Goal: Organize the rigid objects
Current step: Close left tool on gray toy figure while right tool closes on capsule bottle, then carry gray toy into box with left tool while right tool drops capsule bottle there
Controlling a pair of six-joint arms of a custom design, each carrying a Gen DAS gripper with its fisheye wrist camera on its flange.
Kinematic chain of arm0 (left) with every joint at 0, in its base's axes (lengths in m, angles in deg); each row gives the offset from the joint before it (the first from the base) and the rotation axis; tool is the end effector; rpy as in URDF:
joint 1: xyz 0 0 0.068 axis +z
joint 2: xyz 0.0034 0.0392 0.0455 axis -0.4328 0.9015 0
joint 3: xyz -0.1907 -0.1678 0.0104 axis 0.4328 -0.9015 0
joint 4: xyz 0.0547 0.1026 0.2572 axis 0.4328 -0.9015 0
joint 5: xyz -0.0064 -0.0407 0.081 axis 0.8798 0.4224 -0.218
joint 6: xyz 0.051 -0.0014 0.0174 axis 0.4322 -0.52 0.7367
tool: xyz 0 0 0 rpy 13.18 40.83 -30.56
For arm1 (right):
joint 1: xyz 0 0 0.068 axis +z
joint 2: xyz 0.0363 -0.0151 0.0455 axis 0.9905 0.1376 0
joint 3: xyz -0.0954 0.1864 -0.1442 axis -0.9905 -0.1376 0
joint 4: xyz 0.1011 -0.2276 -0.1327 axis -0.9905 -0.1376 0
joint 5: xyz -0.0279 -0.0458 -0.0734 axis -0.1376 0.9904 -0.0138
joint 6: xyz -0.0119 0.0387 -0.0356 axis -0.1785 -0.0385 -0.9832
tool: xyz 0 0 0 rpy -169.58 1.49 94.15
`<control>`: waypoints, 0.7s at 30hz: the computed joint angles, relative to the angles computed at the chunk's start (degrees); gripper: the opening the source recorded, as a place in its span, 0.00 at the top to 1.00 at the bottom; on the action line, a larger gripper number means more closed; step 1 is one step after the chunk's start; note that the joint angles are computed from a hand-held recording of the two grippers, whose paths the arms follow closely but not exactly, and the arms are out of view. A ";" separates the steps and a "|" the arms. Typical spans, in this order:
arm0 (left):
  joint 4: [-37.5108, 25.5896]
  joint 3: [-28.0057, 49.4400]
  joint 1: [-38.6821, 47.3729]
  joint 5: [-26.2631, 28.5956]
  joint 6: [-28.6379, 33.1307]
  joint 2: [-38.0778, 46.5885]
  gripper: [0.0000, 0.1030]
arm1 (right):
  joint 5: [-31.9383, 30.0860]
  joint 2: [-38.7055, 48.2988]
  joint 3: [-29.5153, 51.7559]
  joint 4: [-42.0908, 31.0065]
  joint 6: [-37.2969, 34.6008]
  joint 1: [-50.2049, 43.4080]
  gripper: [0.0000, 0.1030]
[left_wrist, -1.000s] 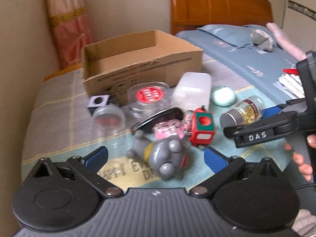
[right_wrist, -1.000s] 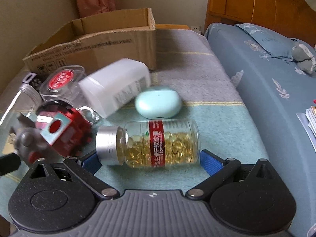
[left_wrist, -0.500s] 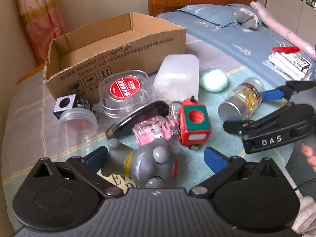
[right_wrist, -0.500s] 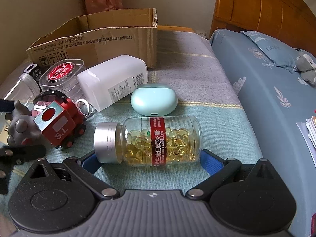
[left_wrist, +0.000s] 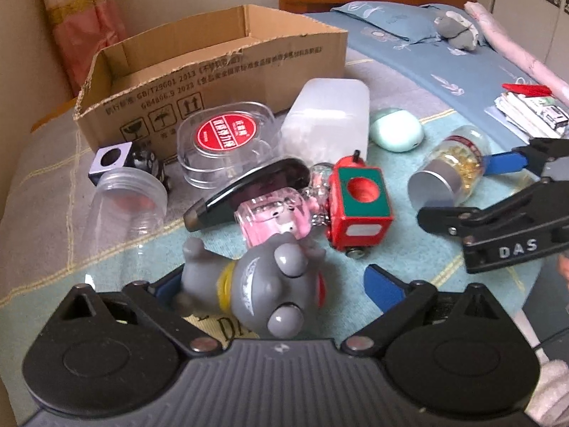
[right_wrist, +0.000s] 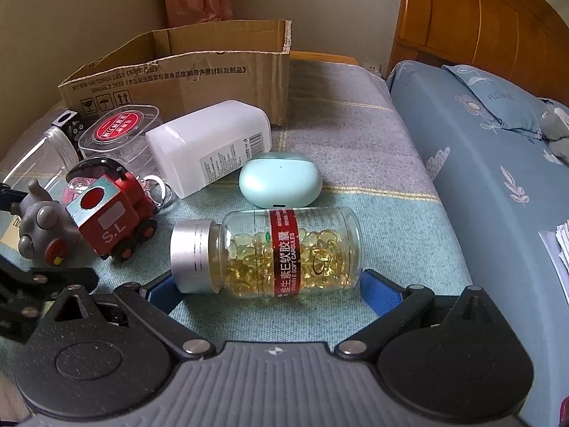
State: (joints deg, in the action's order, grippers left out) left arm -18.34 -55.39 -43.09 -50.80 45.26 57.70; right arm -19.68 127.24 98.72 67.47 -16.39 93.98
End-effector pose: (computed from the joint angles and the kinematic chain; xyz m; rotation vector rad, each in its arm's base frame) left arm 0.1564 -0.0428 0.0505 0.0675 2.4929 0.0076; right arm 0.2352 0.0553 0.0434 -0.5862 2.3704 0.1909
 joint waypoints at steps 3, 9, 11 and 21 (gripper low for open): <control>-0.63 -0.73 0.45 -0.48 -0.41 -2.12 0.14 | 0.03 -0.16 -0.11 0.22 -0.11 0.09 0.00; -2.75 -1.52 2.28 -0.57 -1.15 -5.37 0.27 | 1.36 -0.88 0.03 0.34 0.26 1.18 0.00; -2.79 -1.63 1.74 -1.30 -1.38 -5.52 0.28 | 1.45 -1.11 0.08 -0.04 0.14 1.23 0.00; -9.41 -0.67 1.55 -0.03 -2.71 -10.22 0.29 | 1.24 -4.84 0.01 -4.44 1.21 2.09 0.06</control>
